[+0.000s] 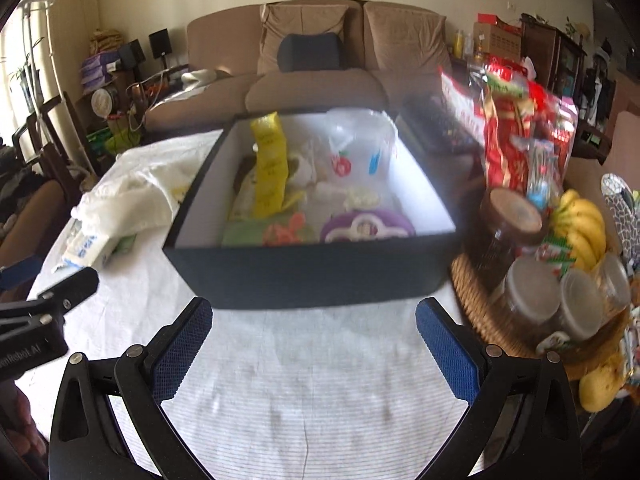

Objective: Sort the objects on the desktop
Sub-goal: 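Move the right gripper to the white plastic bag and grasp it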

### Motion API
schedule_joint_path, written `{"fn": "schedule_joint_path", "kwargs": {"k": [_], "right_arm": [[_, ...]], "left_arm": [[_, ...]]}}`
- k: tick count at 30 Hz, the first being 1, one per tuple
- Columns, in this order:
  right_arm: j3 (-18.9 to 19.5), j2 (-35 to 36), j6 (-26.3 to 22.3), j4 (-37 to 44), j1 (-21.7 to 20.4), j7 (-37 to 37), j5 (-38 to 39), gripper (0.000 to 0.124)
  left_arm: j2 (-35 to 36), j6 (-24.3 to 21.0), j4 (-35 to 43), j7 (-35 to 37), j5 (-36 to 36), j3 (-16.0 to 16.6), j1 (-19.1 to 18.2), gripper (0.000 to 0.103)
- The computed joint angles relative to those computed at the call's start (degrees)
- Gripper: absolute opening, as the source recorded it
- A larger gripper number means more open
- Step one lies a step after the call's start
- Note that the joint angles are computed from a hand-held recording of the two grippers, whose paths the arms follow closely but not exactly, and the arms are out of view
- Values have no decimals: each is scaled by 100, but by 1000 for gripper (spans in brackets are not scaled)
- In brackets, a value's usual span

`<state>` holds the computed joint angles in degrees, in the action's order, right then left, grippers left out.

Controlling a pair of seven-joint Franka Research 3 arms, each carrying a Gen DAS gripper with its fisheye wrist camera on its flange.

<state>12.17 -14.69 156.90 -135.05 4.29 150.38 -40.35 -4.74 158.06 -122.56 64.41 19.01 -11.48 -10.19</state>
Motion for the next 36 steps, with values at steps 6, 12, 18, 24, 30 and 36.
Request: {"fn": "schedule_joint_path", "kwargs": {"k": [6,12,18,24,30,36], "right_arm": [[-60,67,-181,394,21,-215,143,103],[-139,255,-365,827,129,-434,223,103],[-221,504,-522,1188,270,-538,75,103],[-337,990,-655,1677,576,-590,-56,103],[-560,1600,-701,2289,1042,-646,-1,103],[-800,2413,-684,3116,1608,-831,121,103]], "left_arm": [[134,-124,451,107,-27,17,15,103],[305,-199,774,215,-6,23,19,103],[390,-84,812,369,-87,102,103,103],[490,-40,792,470,-118,251,322,103],[540,214,680,753,-227,461,672,103],[673,656,339,612,325,746,1142,103]]}}
